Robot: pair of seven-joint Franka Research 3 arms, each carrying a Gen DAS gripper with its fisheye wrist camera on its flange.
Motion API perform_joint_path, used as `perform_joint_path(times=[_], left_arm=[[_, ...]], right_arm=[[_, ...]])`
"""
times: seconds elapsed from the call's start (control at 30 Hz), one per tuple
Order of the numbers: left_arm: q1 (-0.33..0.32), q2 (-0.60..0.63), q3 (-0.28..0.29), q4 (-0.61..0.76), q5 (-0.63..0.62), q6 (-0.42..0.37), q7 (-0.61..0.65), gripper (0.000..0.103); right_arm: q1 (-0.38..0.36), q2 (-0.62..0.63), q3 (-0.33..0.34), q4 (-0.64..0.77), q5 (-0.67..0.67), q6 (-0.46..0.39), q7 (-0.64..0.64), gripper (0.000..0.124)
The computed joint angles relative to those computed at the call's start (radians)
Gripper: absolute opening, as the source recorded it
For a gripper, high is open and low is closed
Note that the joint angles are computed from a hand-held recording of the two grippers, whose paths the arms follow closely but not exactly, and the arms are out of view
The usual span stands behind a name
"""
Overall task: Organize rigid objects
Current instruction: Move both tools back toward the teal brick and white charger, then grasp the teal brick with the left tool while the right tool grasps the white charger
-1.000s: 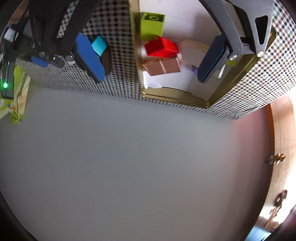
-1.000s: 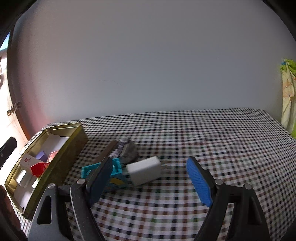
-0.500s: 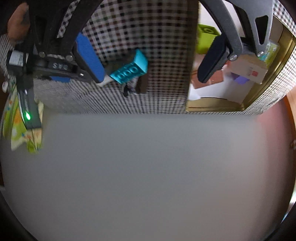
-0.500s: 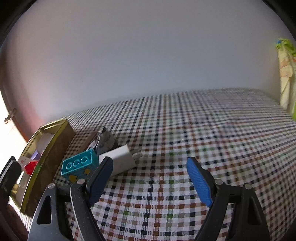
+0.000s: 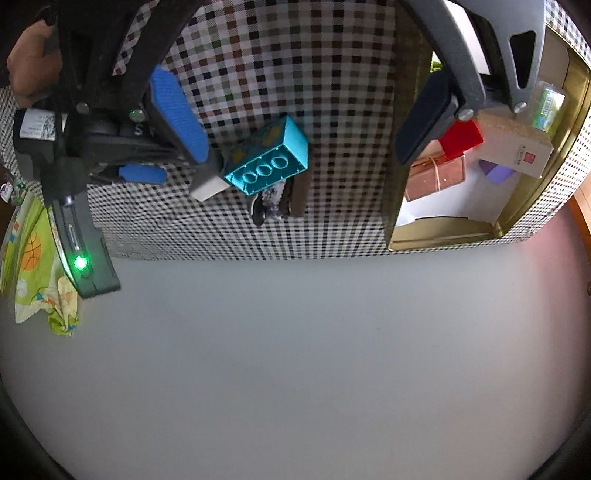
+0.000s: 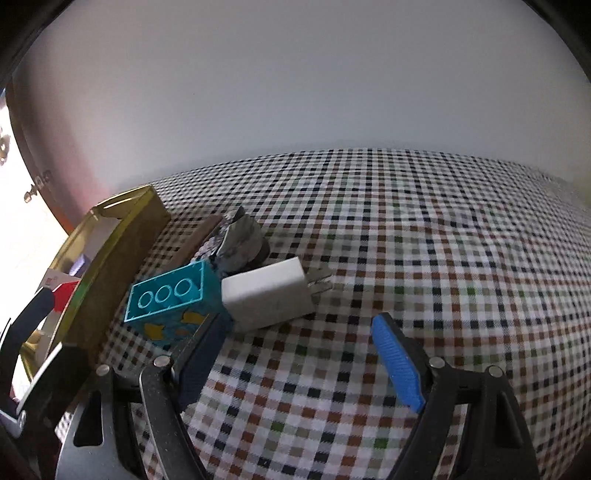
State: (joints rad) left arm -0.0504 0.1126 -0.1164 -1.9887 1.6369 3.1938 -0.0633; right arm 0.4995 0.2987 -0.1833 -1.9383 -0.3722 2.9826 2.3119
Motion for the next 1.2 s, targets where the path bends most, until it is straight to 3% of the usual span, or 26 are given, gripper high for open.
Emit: perform_joint_path(times=[0.2,0.33,0.37,0.43,0.57,0.7,0.77,0.93,1.07,1.2], left_arm=[[-0.011,0.002,0.007,-0.044,-0.270,-0.012,0.255,0.102],[-0.035,-0.004,0.022,-0.070,-0.408,-0.018,0.384,0.102],[-0.042,-0.004,0.028,-0.072,-0.425,-0.019,0.400,0.102],[-0.052,-0.004,0.034,-0.077,-0.463,-0.022,0.435,0.102],[-0.071,0.003,0.041,-0.078,-0.541,-0.020,0.515,0.102],[-0.126,0.023,0.084,-0.023,-0.395,-0.038,0.398,0.102],[-0.113,0.041,0.053,-0.010,-0.463,-0.054,0.489,0.102],[0.010,0.107,-0.156,0.013,-0.989,-0.159,1.063,0.098],[-0.038,0.136,-0.115,0.062,-1.033,-0.220,1.103,0.093],[0.004,0.175,-0.175,0.105,-1.245,-0.290,1.282,0.086]], right_arm=[[-0.004,0.041,0.005,0.058,0.022,-0.016,-0.030,0.083],[-0.113,0.072,0.130,0.095,0.182,-0.027,-0.206,0.082],[-0.130,0.072,0.150,0.094,0.234,-0.029,-0.257,0.073],[-0.106,0.064,0.123,0.085,0.234,-0.027,-0.262,0.067],[-0.046,0.041,0.053,0.056,0.215,-0.024,-0.231,0.066],[0.067,0.019,-0.097,0.019,0.060,0.003,-0.032,0.066],[0.086,0.003,-0.135,-0.002,0.004,0.021,0.059,0.066],[0.023,-0.020,-0.099,-0.035,-0.005,0.036,0.149,0.067],[-0.032,-0.029,-0.045,-0.052,0.048,0.049,0.125,0.067],[-0.018,-0.018,-0.054,-0.032,0.033,0.038,0.139,0.067]])
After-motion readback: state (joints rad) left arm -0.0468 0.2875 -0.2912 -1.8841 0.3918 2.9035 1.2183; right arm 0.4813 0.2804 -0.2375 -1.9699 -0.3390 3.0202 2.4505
